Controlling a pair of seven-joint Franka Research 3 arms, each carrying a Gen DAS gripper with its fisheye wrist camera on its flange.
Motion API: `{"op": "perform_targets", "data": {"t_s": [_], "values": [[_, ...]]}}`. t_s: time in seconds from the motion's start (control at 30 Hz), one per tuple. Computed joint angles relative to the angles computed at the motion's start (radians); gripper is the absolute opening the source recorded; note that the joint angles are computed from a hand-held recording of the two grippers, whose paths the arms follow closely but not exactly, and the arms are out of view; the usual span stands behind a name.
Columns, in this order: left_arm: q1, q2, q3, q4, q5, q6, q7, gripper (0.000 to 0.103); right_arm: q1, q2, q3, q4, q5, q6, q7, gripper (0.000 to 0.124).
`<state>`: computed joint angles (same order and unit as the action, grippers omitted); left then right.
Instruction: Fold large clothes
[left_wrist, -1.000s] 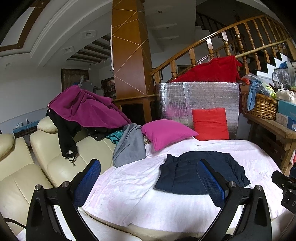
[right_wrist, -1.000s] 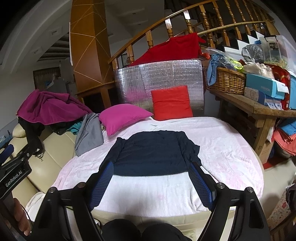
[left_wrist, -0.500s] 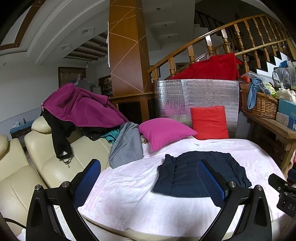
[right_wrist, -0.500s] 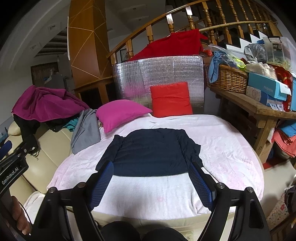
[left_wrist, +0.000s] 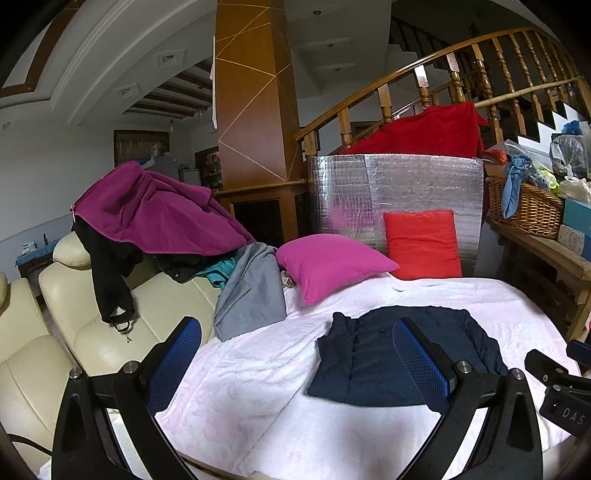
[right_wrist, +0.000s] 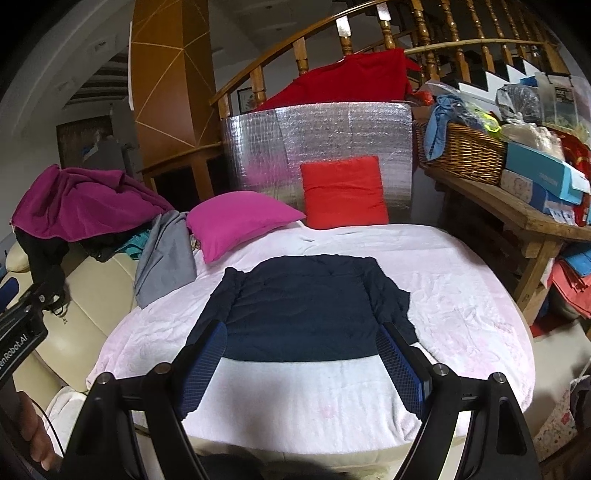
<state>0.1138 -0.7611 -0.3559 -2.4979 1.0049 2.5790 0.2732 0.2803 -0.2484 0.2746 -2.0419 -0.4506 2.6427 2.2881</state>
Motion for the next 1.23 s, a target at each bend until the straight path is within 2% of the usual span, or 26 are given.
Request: {"op": "perform_targets", "data": {"t_s": [0.57, 0.93, 1.07, 1.17, 1.23], "values": [[0.029, 0.114, 0.028, 0.050, 0.043, 0.036, 0.000, 0.103, 0.043, 0.123, -0.046, 0.088, -0.098, -0.011, 0.100, 0.085], [0.030, 0.255, 0.050, 0.125, 0.095, 0.041, -0.045, 0.103, 0.078, 0.213, -0.108, 0.149, -0.102, -0.008, 0.095, 0.085], [0.024, 0.317, 0.075, 0.152, 0.119, 0.074, -0.059, 0.103, 0.083, 0.244, -0.133, 0.169, -0.114, -0.001, 0.116, 0.086], [0.049, 0.372, 0.099, 0.175, 0.198, 0.154, -0.126, 0.103, 0.081, 0.273, -0.158, 0.192, -0.143, 0.001, 0.131, 0.085], [0.068, 0.430, 0.122, 0.209, 0.219, 0.156, -0.167, 0.103, 0.073, 0.300, -0.185, 0.212, -0.167, 0.007, 0.154, 0.085]]}}
